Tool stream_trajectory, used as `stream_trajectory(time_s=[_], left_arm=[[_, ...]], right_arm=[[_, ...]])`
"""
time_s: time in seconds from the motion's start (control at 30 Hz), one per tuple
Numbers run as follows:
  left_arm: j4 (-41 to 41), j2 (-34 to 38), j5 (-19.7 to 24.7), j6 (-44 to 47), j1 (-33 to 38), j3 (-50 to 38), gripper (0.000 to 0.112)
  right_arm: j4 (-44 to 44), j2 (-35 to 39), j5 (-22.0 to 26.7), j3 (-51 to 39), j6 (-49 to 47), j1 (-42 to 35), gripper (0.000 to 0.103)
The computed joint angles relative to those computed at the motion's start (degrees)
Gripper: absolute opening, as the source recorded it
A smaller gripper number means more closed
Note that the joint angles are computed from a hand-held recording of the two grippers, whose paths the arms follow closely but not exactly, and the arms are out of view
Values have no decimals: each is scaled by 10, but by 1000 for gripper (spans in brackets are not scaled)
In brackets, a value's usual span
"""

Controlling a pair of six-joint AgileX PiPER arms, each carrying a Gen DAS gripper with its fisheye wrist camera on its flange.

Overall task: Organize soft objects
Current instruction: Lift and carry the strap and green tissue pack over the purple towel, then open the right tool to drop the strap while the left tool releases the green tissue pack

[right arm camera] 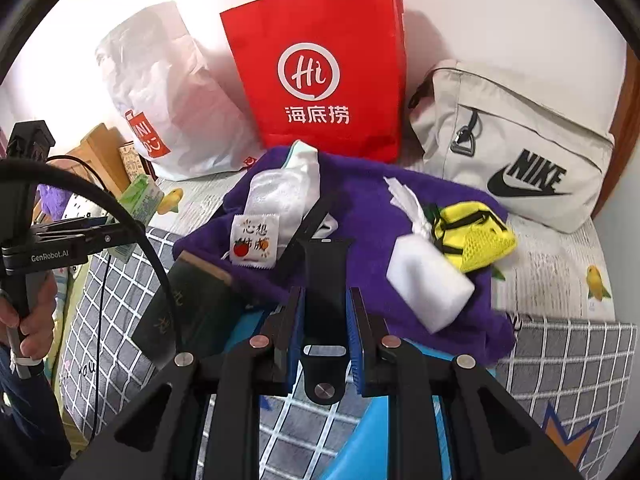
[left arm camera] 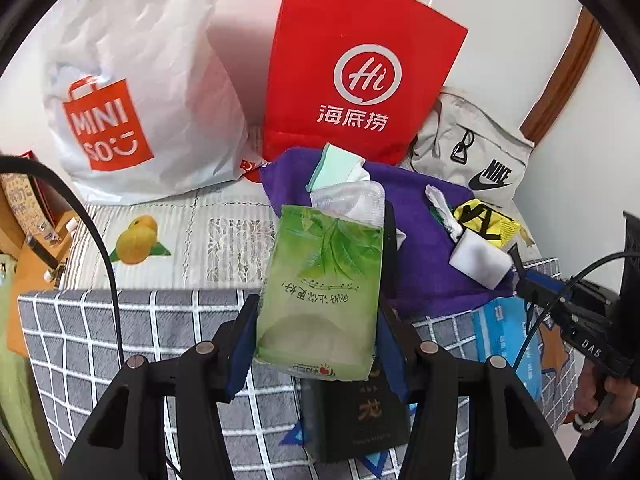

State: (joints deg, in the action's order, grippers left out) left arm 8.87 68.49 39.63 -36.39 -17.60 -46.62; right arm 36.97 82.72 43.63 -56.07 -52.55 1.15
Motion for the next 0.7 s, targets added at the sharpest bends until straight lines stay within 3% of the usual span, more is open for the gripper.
stream_trajectory(time_s=[0.43,0.7], left_arm=[[-50,102,-23,90,36,-68,52],[-67,150,-30,116,36,-98,52]], right_arm=[[-57,126,-36,-105,66,63,21],[-117,227,-15,-198,117,77,21]])
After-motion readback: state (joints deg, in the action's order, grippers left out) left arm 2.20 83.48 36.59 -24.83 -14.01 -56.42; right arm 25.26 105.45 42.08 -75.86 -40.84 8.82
